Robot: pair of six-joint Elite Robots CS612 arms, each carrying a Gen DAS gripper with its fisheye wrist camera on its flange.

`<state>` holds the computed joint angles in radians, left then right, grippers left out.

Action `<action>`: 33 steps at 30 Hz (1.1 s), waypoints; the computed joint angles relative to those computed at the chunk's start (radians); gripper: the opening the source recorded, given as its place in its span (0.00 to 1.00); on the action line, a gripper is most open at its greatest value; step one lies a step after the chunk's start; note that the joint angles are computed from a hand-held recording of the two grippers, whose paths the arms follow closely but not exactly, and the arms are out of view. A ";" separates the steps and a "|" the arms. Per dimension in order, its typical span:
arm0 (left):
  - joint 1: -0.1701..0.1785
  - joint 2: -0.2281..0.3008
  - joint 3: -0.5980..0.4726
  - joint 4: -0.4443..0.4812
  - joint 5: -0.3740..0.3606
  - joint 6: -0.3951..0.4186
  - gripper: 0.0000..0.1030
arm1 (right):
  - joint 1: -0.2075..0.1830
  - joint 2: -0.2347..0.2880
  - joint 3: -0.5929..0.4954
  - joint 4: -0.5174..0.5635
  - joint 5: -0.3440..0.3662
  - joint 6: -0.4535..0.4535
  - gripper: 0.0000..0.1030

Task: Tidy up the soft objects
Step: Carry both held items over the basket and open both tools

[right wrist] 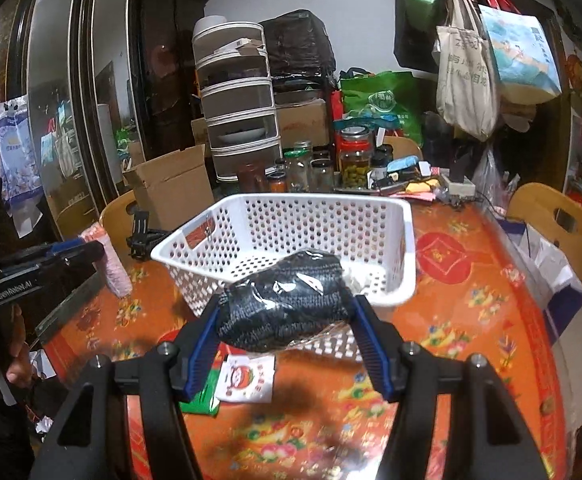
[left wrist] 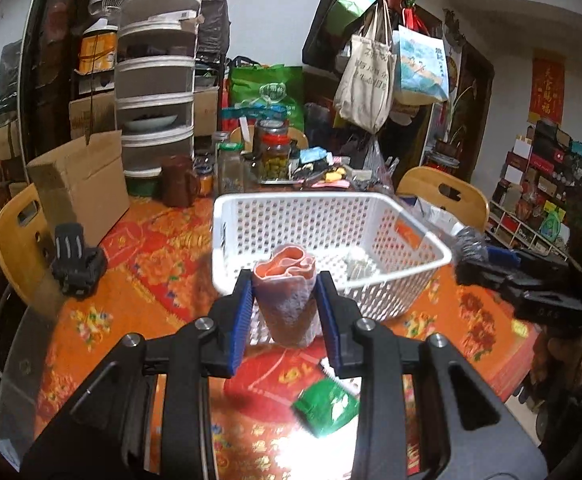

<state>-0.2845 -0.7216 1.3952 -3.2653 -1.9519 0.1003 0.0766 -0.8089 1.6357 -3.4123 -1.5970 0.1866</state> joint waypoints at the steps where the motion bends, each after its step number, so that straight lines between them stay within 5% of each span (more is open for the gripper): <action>1: -0.003 0.000 -0.014 0.012 -0.001 -0.004 0.28 | -0.001 -0.001 -0.013 0.018 -0.001 -0.005 0.61; 9: -0.026 0.036 -0.179 0.208 0.023 -0.067 0.28 | -0.007 0.020 -0.117 0.159 -0.016 -0.049 0.61; 28: -0.086 0.228 -0.542 0.624 0.143 -0.049 0.28 | -0.033 0.155 -0.379 0.559 -0.049 -0.029 0.61; 33: -0.086 0.265 -0.597 0.673 0.155 -0.043 0.28 | -0.035 0.175 -0.401 0.577 -0.048 -0.045 0.61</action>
<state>-0.3705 -0.4564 0.7978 -2.5920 -1.7967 0.0575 0.0412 -0.6343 1.2344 -2.8353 -1.6447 0.1413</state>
